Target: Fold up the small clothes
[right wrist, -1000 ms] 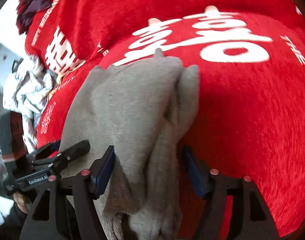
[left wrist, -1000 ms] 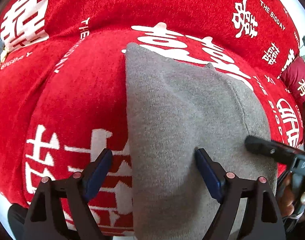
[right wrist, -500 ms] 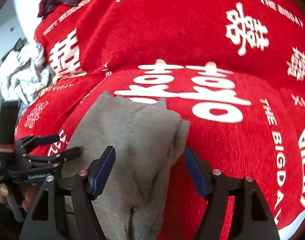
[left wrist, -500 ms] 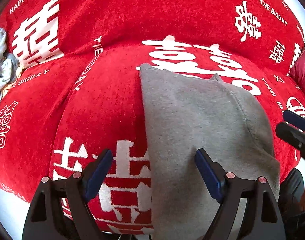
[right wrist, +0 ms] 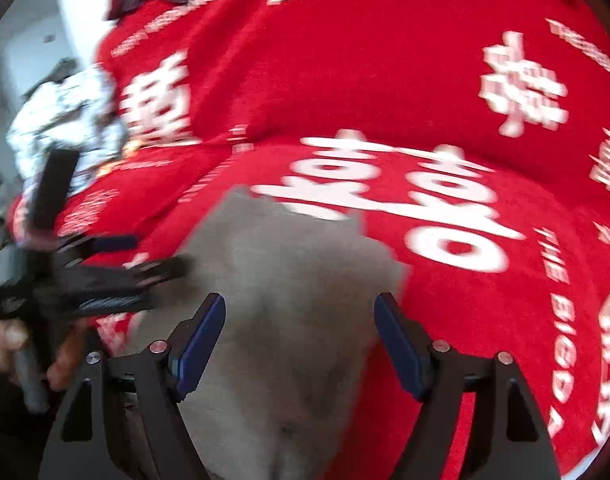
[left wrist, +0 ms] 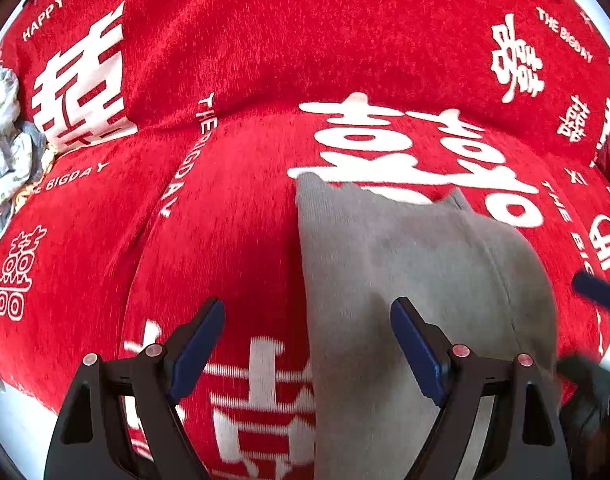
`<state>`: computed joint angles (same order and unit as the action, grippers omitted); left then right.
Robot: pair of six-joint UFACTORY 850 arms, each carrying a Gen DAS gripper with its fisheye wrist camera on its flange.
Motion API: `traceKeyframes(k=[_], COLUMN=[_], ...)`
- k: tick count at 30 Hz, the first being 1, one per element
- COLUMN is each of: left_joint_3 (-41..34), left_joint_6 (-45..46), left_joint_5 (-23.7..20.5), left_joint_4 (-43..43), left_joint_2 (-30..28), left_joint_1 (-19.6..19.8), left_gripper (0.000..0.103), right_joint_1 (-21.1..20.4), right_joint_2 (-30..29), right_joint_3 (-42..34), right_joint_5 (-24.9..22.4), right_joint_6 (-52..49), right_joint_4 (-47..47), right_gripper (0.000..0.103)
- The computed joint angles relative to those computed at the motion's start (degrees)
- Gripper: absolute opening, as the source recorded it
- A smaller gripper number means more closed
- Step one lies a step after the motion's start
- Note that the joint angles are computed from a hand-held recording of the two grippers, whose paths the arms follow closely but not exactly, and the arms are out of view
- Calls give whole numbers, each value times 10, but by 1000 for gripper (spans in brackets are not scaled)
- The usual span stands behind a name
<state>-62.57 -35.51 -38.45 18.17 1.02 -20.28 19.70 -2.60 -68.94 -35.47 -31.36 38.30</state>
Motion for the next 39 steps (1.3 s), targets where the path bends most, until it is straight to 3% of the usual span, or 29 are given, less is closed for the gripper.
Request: traceKeyframes(k=[2,5,7,8,11,18,22,24,25,27,29,31,34,39], left_joint_3=[-18,-14,-5,1,2,-27,-62,-71,-73,-75,-81,-90,-94,-56], left_joint_6=[-20,16,-2,-21,-2,46,98,136,153,183,159,96,85,81], left_joint_5=[-29,-15,-6,-1,4,14,6,8,10,13,15,-5,-32,-8], left_joint_4=[24,-26,-13,11,-3,-49,-107,-159,-183,-223,-193,-125,-120,-144], left_joint_2=[-30,-45,-43,-40,-38,-37,-60,-65,-66,-66,-72,-86,-105,-83], left_joint_1=[1,21,23,21,24,48,61,65,67,65,52,40,41,43], left_gripper=[86,87,101,103,103,103,103,103,103,103,103,103,103,103], right_joint_1=[-7,-11,-15,-19,-37,-42,-50,-62,-69,-83,-87,-86,-75,-66], right_joint_2=[-31,-84,-117,-128,-126,-99,-123,-146,-153,-184,-200,-206,-194,-198], right_joint_3=[-20,-56,-70,-71,-58,-69,-110,-129,-133,-152,-156,-157,-151,-164], right_joint_5=[-36,-53,-46,-45,-46,-43,-61,-85,-96,-140,-155,-157,-137,-130], right_joint_6=[-57,-17,51,57,9,33,118,130,125,123,127,120,80,121], right_joint_4=[75,60,9,10,74,12,-66,-46,-21,32,55,73,75,-1], right_gripper=[80,80,78,78,77,78,78,78,76,61,61,58,48,42])
